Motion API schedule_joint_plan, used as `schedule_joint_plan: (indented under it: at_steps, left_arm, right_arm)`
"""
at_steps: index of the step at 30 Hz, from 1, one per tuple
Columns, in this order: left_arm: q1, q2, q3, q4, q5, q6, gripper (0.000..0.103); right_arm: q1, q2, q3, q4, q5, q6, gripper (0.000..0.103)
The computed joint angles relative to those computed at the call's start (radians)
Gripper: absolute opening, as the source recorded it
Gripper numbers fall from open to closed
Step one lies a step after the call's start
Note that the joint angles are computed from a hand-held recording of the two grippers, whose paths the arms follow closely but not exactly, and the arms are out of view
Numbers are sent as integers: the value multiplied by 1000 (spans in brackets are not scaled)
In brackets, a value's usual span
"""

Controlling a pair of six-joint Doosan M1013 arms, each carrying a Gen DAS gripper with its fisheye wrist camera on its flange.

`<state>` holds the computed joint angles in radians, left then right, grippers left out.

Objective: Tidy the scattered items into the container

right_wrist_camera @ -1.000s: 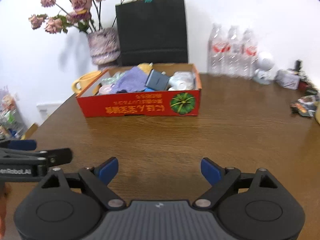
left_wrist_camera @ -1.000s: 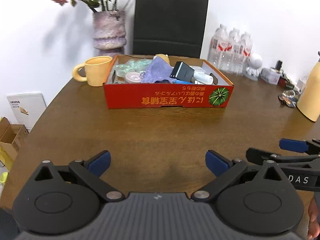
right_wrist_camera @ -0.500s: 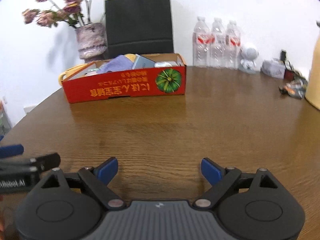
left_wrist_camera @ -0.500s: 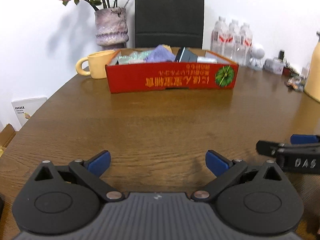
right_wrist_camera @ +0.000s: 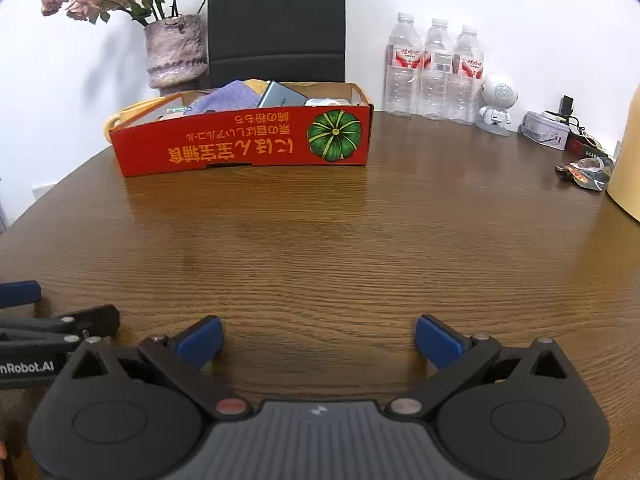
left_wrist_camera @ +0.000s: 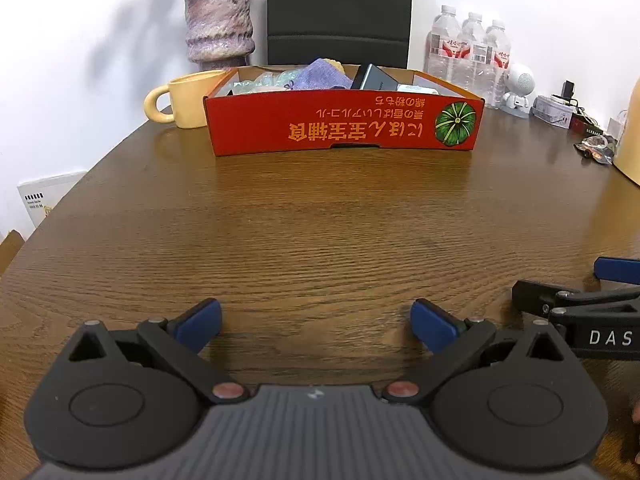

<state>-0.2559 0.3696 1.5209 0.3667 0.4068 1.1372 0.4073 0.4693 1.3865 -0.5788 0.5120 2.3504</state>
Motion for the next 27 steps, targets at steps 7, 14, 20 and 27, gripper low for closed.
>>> schedule_joint_plan:
  at_steps: [7,14,20,27]
  left_arm:
    - [1,1,-3,-9,1,6,103]
    - [2,2,-5,-76,-5,87,103]
    - [2,2,-5,-82,-7,90,103]
    - [0,4,-6,-72,-7,76,103]
  right_arm:
    - [0,0,-1,-1,1,0,103]
    - [5,7,-12,-26,18,36,103]
    - [9,3,-6,-46,26,64,103]
    - [9,-5,7,-51,22,73,103]
